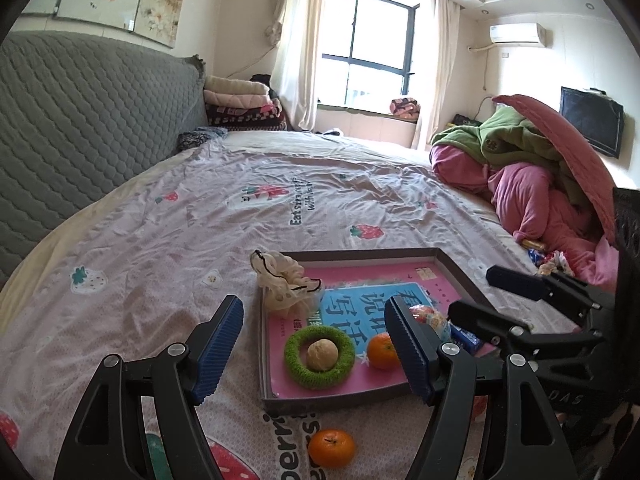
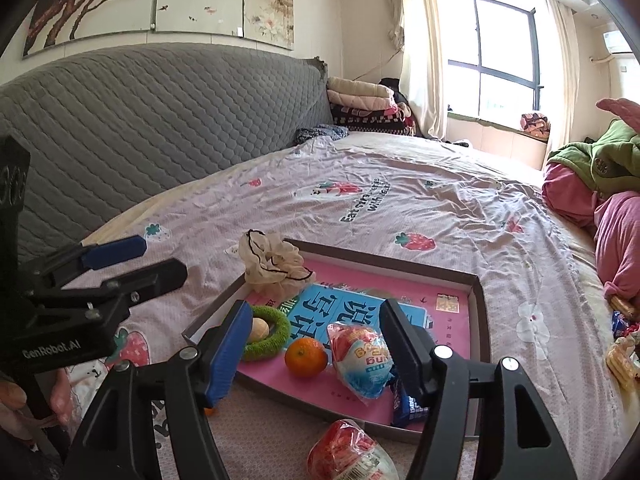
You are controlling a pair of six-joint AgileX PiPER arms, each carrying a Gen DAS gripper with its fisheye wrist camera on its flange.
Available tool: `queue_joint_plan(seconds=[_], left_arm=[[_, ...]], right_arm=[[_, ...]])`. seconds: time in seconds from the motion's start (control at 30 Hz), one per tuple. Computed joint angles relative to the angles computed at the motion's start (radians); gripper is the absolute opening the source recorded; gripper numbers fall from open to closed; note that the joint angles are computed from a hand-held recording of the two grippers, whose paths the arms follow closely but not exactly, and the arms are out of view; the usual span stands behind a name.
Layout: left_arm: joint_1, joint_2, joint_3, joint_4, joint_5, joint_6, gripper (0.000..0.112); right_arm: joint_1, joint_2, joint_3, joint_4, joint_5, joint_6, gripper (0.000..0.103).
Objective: Organize objects
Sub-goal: 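Withdraw both grippers up and away from the box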
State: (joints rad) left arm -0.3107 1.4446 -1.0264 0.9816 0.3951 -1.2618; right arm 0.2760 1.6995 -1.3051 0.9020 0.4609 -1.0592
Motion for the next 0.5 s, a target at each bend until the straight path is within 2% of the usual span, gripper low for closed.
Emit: queue_joint_plan(seconds=[0.2,0.5], left_arm=[[-0.025,-0.01,0.01,0.055,0.018,-0.04,0.075],[-0.037,-0.021,0.016,0.049,0.022,-0.017,0.075]], right_arm=[[-0.004,-0.021,0.021,0.031,-0.025,-0.043,0.066],[-0.027,-0.049,0.051,0.132,-0.03,-0.143,0.072]])
